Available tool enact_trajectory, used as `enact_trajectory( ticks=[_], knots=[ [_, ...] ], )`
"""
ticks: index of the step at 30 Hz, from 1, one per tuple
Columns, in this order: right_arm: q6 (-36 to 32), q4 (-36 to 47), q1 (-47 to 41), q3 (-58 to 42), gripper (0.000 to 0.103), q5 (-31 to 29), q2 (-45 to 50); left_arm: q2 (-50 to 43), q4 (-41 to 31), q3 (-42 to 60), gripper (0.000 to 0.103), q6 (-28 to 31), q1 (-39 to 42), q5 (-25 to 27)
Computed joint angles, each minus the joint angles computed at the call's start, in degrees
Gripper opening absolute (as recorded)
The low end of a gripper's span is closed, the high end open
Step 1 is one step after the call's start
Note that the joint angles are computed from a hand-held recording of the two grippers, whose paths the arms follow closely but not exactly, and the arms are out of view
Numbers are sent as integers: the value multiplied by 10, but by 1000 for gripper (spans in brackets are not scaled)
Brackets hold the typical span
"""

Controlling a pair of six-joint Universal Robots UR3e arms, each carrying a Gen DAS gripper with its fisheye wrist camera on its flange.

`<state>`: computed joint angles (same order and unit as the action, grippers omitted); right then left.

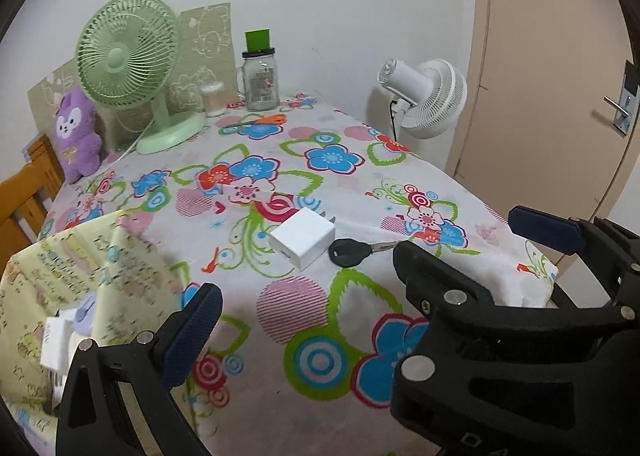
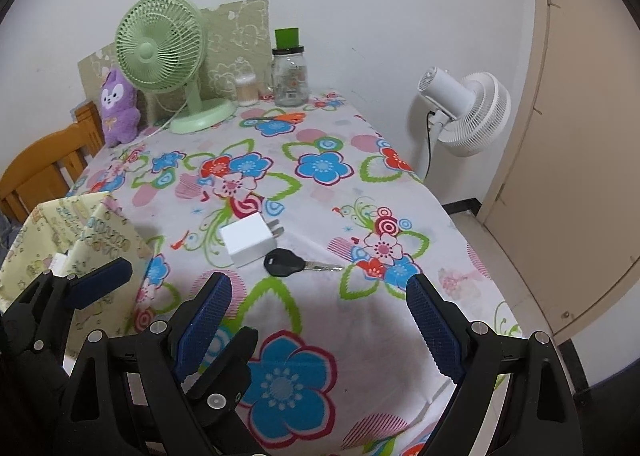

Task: Organize rigid objects
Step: 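Withdraw both tools from the box toward the white plug and black key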

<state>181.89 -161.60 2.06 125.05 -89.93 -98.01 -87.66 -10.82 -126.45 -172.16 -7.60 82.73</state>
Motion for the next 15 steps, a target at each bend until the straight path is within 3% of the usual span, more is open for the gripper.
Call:
enact_trajectory(
  ticks=[15],
  knots=[
    [-16, -48, -31, -35, 91, 29, 102, -141, 15, 99, 102, -17, -18, 31]
  ],
)
